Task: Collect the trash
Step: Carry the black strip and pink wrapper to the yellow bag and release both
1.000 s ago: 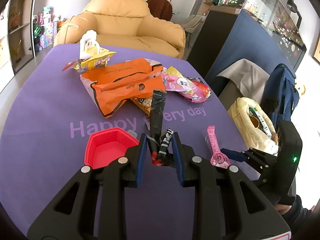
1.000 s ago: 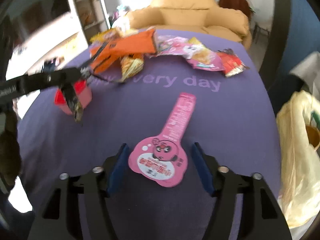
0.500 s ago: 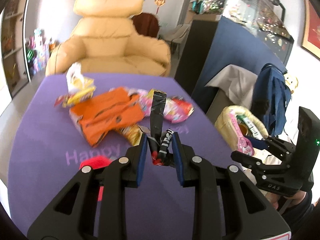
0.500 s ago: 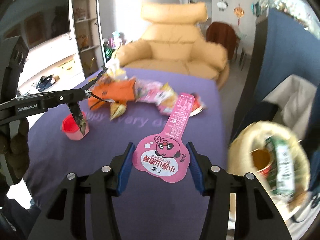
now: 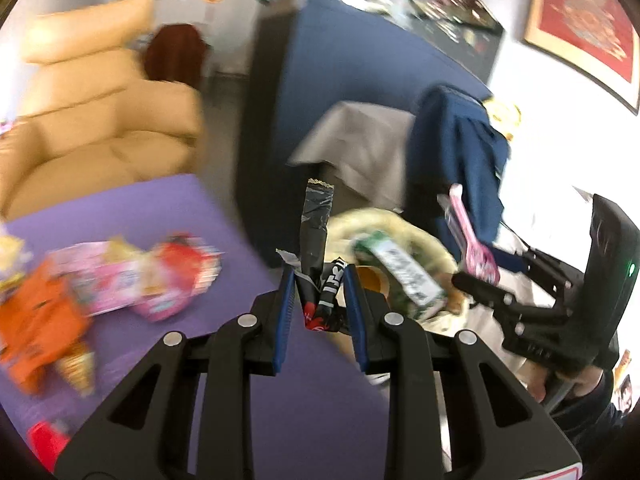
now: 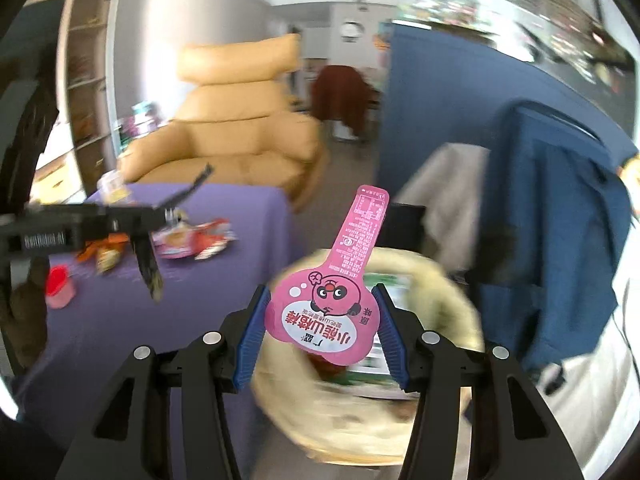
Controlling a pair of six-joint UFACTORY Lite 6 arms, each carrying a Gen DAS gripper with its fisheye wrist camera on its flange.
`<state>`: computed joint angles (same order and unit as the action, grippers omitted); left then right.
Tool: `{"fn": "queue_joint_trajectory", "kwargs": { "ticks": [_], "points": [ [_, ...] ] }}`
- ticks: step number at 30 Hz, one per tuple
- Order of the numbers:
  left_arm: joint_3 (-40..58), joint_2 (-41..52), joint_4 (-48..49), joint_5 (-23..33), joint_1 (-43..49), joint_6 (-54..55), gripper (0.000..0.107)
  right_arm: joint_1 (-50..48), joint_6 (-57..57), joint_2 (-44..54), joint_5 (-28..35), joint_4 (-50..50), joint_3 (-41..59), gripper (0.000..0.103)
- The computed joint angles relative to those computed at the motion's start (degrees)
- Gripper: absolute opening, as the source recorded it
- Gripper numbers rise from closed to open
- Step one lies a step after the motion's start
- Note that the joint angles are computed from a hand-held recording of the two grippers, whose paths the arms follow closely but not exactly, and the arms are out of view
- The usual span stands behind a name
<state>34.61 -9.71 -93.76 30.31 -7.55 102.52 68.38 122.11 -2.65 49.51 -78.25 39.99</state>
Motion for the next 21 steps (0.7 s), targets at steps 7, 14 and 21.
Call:
{"fn": "queue_joint_trajectory", "kwargs": {
  "ticks": [7, 14, 21],
  "points": [
    [21.8, 28.6, -6.3, -0.6, -15.1, -0.3, 0.024, -11.1, 6.0, -10.4, -5.5, -3.9, -13.9, 0.049],
    [38.6, 43.9, 6.0, 5.8, -15.5, -14.4, 0.061, -21.5, 20.2, -10.3, -15.0, -14.1, -19.3, 0.049],
    [30.4, 37.5, 2.2, -0.6, -10.6, -12.6, 0.062, -20.9, 27.1, 1.9, -18.5, -20.5, -9.1, 0.049]
  ]
}}
